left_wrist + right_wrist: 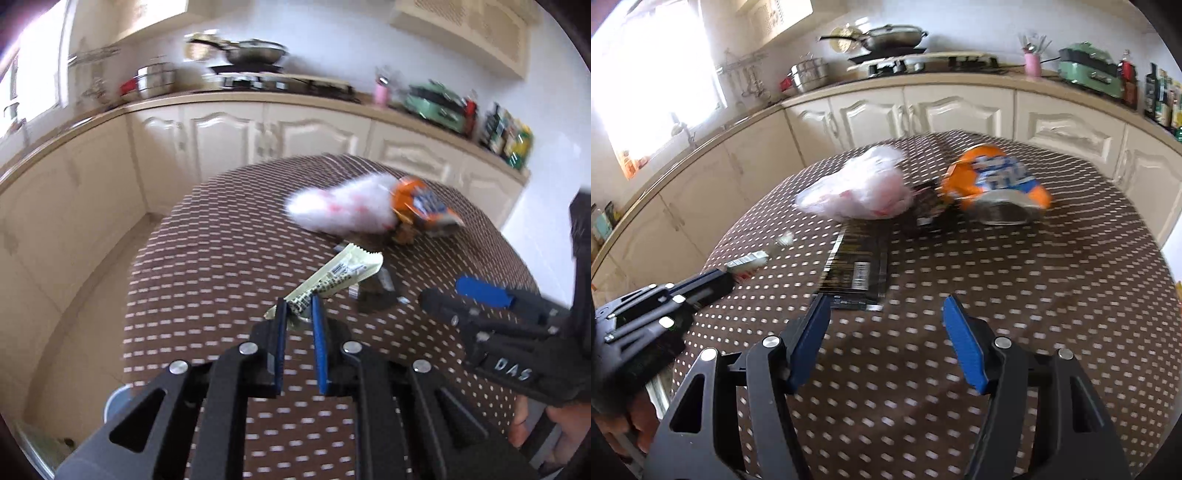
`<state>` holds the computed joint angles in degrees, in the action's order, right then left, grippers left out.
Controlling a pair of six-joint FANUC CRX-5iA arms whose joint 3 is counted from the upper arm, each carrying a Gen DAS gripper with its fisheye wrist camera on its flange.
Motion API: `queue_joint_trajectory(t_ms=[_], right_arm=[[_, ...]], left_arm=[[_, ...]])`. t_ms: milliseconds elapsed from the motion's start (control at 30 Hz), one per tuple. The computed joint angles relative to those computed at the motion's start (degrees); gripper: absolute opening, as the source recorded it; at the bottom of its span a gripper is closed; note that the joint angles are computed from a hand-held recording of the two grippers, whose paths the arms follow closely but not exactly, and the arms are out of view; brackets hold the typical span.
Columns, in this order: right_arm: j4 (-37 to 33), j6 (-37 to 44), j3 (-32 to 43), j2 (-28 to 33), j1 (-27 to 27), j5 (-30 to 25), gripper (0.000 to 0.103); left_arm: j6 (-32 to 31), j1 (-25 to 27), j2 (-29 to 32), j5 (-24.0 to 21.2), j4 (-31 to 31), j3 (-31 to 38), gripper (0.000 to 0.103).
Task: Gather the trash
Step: 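Grasp the green-white wrapper with the left tool while the right tool grasps the dark snack bag, then carry both wrappers over the blue bin and open both tools to drop them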
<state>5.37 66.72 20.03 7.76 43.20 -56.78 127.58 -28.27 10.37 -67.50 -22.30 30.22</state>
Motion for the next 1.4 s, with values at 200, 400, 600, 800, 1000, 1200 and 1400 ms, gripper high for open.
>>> queue_joint_trajectory(t_ms=[200,400,600,800,1000,1200,1400], right_arm=[[-1.9,1.5,10.4,8.1,0.6,-6.3,0.061],[1.7,0.1,14.4,12.0,1.7,-8.7,0.042],[2.0,1.4,9.7,8.3,3.3,-6.0,0.024],[1.1,1.4,3.7,2.6,6.5,-1.9,0.024],[-0.2,3.2,3.9,1.0,11.7,0.7,0.024],[-7.5,10.1,10.3,5.0,15.9,-0.5,0.024],[-13.5,15.1,17.5,11.6,19.6,-4.8,0.024]], left_arm=[[5.2,3.0,-4.5,1.8,-0.2,-5.4,0.013],[5.6,5.7,-7.5,5.6,2.9,-9.9,0.013],[7.2,6.4,-10.8,7.4,2.6,-13.4,0.012],[9.9,6.5,-16.1,7.9,1.7,-18.2,0.012],[14.2,6.7,-23.1,5.4,-1.6,-23.3,0.012],[17.9,8.1,-30.8,0.6,-5.0,-28.9,0.013],[16.5,15.3,-38.6,-2.0,-1.8,-36.9,0.012]])
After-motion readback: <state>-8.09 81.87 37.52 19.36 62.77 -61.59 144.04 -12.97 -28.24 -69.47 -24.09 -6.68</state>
